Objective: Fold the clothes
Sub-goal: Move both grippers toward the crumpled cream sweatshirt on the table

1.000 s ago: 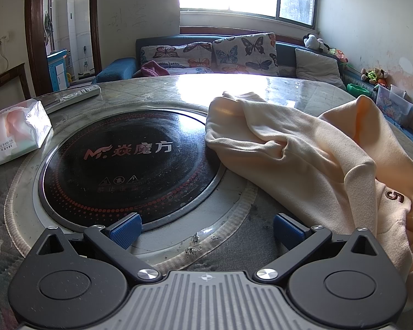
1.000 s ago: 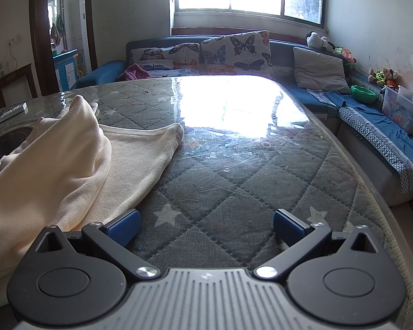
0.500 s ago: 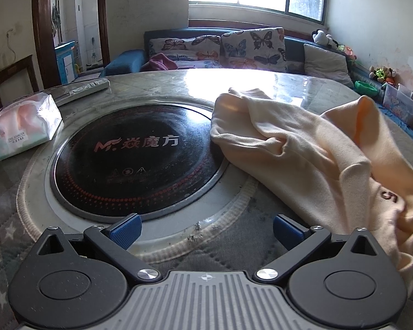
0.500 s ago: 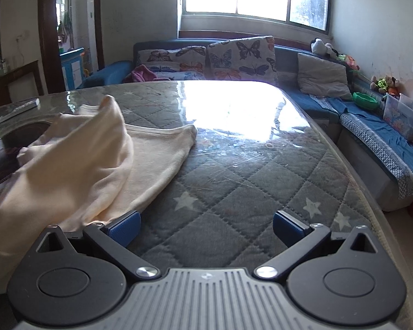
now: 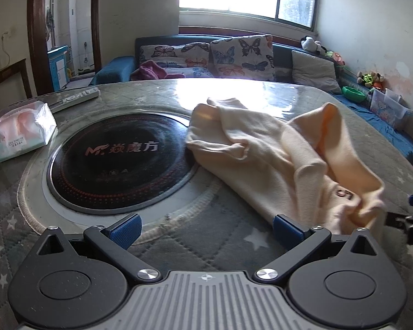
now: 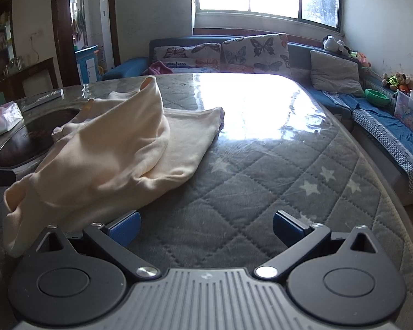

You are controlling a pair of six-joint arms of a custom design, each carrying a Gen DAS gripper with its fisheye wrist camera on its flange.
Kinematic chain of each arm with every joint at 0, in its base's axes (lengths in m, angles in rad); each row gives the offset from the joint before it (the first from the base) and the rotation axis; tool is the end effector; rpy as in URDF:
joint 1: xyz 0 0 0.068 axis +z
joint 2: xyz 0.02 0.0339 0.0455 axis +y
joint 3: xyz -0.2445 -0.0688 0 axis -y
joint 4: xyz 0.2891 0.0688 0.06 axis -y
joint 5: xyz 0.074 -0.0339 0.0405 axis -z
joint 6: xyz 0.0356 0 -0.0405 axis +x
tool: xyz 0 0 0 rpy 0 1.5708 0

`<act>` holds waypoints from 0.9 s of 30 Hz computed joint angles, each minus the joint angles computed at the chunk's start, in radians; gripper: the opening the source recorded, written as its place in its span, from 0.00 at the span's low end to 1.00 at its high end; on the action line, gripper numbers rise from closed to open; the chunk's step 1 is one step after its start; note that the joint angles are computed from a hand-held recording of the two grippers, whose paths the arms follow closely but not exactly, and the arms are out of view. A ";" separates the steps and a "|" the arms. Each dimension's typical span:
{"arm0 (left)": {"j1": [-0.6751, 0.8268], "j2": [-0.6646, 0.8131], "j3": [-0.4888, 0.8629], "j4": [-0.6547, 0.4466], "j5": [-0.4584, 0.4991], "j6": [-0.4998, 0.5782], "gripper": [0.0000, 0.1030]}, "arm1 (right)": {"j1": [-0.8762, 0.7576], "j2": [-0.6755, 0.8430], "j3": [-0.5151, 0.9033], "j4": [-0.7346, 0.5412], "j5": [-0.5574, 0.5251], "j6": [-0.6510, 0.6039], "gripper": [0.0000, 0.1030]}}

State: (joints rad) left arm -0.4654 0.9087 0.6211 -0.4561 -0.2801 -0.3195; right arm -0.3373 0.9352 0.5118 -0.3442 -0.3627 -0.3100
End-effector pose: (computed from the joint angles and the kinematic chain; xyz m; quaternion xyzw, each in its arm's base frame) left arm 0.2221 -0.1005 0.2086 0.0101 0.9084 -0.0341 0.4166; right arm 0.2309 -0.0676 0.1717 -0.0581 0.9062 0.0351 0.4173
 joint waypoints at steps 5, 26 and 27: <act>-0.052 -0.005 0.009 -0.010 -0.002 -0.018 1.00 | 0.000 -0.033 -0.030 -0.007 0.006 -0.006 1.00; -0.089 0.068 0.080 -0.039 0.019 -0.042 1.00 | 0.017 -0.042 -0.035 -0.004 0.029 0.035 1.00; -0.090 0.070 0.081 -0.042 0.016 -0.042 1.00 | 0.018 -0.046 -0.037 -0.002 0.032 0.037 1.00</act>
State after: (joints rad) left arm -0.5552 0.9791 0.7026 -0.4976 -0.2638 -0.3613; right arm -0.3193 0.8892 0.4746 -0.3465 -0.3308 -0.2730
